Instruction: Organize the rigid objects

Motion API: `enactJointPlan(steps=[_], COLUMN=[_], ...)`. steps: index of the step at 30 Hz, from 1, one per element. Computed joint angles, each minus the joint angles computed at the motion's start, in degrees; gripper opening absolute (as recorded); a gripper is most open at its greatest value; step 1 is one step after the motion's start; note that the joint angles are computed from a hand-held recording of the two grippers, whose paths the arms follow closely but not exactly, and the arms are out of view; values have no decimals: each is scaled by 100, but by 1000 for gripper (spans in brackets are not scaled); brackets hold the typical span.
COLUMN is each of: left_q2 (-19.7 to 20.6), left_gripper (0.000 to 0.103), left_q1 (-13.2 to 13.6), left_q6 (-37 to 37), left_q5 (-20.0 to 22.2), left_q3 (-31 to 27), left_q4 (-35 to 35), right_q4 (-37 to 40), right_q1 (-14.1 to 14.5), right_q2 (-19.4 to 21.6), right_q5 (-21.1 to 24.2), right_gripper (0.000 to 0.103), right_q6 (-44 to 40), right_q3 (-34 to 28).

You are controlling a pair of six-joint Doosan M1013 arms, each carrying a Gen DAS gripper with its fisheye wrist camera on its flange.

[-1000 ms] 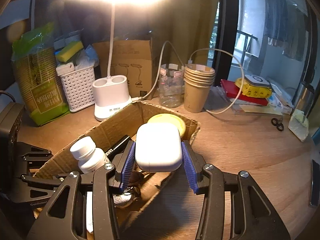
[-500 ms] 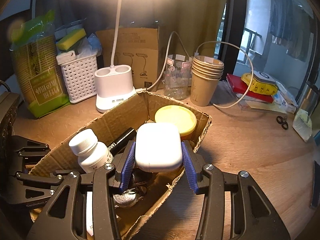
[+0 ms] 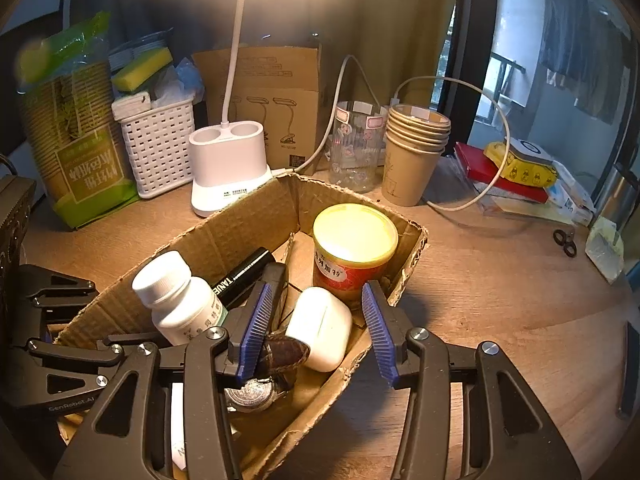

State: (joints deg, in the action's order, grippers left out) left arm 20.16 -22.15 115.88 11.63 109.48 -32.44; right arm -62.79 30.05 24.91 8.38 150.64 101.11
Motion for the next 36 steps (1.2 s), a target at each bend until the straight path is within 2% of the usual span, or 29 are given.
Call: enactJointPlan(steps=[12,18,26,31,34,36], left_q2=[-8,-31,-116,-191,-246,-268], left_gripper=[16,16,16,16,17,18], left_q1=[5,-27,-134,-168,-205,-212], left_q6=[14,-199,-1234,-1811,-2513,-2641], left_q5=[-9,-94,-388,-567,-670,-688], left_q3=[6,29,124,196,238,251], left_q4=[-7,230,1367,1941,2643,2765], right_q4=[15,170,-120,-616,-911,-1145], right_q1=[6,10,71,112,139,160], right_q2=[-17,-56,-152,-263,-336,-387], right_q5=[15,41,159,244,307,352], right_gripper=[50,50,50,50,50,50], right_q6=[5,-25,503,1177,1589,1899], right_q3=[9,33,134,248,332,397])
